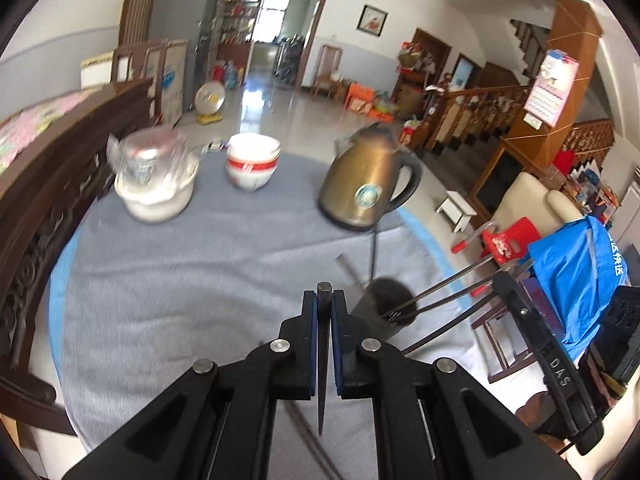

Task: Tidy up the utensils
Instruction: 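Lift both held chopsticks and carry them over the grey cup, then open the left tool over the cup while the right tool releases its chopstick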

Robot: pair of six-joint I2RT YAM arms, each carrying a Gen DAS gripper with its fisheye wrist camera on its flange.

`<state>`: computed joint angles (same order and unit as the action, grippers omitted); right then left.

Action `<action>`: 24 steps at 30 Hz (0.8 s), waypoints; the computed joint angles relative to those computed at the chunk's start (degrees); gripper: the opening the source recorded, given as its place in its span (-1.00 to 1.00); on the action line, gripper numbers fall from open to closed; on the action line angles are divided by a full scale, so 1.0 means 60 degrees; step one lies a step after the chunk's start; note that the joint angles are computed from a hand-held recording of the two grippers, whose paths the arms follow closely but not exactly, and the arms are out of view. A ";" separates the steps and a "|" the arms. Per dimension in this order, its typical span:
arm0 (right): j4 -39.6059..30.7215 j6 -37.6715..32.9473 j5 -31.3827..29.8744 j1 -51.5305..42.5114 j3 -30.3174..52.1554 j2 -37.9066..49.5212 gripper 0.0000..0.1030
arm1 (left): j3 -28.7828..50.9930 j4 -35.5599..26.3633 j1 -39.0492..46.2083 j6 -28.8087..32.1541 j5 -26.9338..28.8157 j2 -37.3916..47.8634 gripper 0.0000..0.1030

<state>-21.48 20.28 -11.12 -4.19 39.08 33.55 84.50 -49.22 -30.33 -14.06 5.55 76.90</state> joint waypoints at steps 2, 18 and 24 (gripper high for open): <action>0.0070 -0.0029 -0.0105 -0.0320 0.0175 -0.0002 -0.87 | 0.0516 -0.0102 -0.0303 -0.0037 -0.0202 0.0125 -0.87; 0.0939 -0.0163 0.0728 -0.1344 0.0698 -0.0017 -0.87 | 0.3174 0.1139 -0.1985 -0.0411 -0.1997 0.1966 -0.87; 0.0981 -0.0345 0.0927 -0.1357 0.0458 0.0125 -0.87 | 0.2774 0.2258 -0.2151 -0.0519 -0.2510 0.2472 -0.87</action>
<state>-15.59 18.21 -5.55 -12.33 41.83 34.30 101.14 -35.66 -43.23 -17.17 -9.51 91.73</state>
